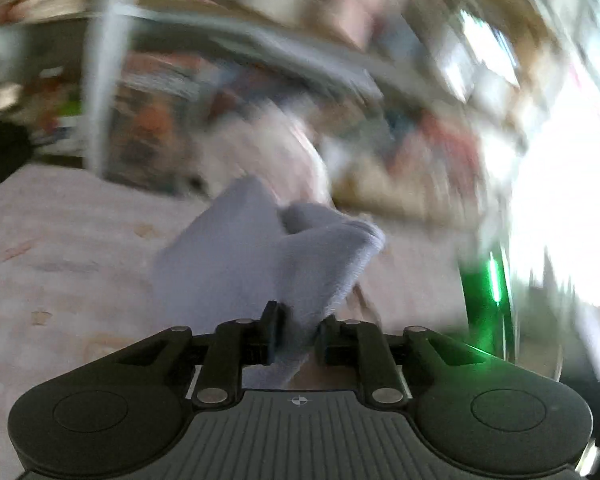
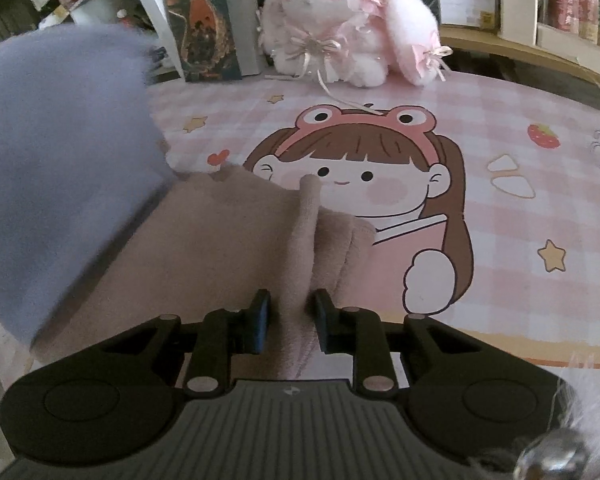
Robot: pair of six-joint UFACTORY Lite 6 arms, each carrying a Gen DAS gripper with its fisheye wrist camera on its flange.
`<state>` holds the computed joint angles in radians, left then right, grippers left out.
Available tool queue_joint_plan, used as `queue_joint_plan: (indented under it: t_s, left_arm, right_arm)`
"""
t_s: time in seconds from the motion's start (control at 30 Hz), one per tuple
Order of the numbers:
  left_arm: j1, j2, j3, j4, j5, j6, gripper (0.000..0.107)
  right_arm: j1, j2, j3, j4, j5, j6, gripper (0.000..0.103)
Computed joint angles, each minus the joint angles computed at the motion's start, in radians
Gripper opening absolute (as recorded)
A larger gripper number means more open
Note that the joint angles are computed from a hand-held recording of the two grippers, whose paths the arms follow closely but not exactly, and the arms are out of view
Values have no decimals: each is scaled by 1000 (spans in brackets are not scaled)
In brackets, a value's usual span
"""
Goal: Fold clothes
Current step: 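Lift the hem with both tools and fold it over toward the collar, then lay the folded hem down on the sweater and open both tools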
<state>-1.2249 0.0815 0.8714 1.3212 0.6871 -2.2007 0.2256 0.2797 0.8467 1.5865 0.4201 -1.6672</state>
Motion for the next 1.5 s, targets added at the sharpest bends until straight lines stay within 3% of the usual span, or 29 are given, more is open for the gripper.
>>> queue_joint_plan:
  t_s: [0.07, 0.1, 0.13, 0.2, 0.3, 0.43, 0.57, 0.6, 0.67, 0.73, 0.8, 0.87, 1.0, 1.1, 1.2, 1.3, 1.4, 1.43, 1.47, 1.5]
  left_arm:
    - [-16, 200, 151, -127, -38, 179, 32]
    - [-33, 296, 231, -188, -20, 265, 36]
    - [-52, 354, 284, -215, 9, 319, 47]
    - [-88, 460, 388, -259, 71, 419, 56]
    - [-108, 480, 437, -293, 100, 487, 65]
    - [-122, 369, 336, -226, 34, 323, 69]
    - [-135, 218, 208, -152, 62, 91, 69]
    - [-142, 164, 157, -113, 79, 11, 69]
    - [-155, 58, 62, -49, 124, -132, 73]
    - [-163, -16, -18, -36, 204, -239, 74]
    - [-134, -26, -47, -116, 248, -252, 73]
    - [-107, -9, -64, -167, 270, -268, 70]
    - [-104, 36, -105, -115, 233, -401, 70]
    - [-78, 101, -82, -117, 156, -384, 70]
    - [-95, 157, -51, -129, 172, -354, 72]
    - [-103, 139, -73, -130, 167, -350, 72]
    - [-111, 112, -103, -129, 159, -354, 72]
    - [-109, 112, -105, -131, 155, -354, 72]
    - [-107, 113, -104, -137, 152, -347, 73]
    - [-102, 114, -105, -140, 147, -339, 75]
  right_arm:
    - [-32, 15, 11, -31, 47, 19, 22]
    - [-48, 25, 19, -49, 71, 33, 22]
    - [-64, 34, 27, -66, 94, 47, 22]
    - [-91, 52, 42, -92, 134, 76, 21]
    - [-131, 63, 61, -139, 179, 145, 21]
    - [-201, 14, 31, -148, 206, 154, 24]
    - [-254, -96, -23, -153, 239, 149, 27]
    - [-265, -115, -27, -162, 262, 162, 31]
    - [-281, -153, -33, -187, 332, 186, 56]
    - [-283, -183, -38, -217, 396, 212, 65]
    - [-265, -206, -46, -260, 420, 244, 65]
    - [-211, -228, -61, -298, 374, 306, 65]
    - [-163, -256, -115, -334, 312, 356, 64]
    - [-164, -264, -152, -351, 310, 353, 64]
    - [-166, -253, -176, -355, 308, 343, 64]
    - [-164, -226, -186, -334, 310, 334, 60]
    - [-151, -175, -165, -281, 335, 343, 43]
    - [-147, -158, -158, -264, 344, 346, 34]
    - [-133, -156, -153, -254, 335, 341, 16]
    - [-123, -171, -153, -264, 332, 342, 16]
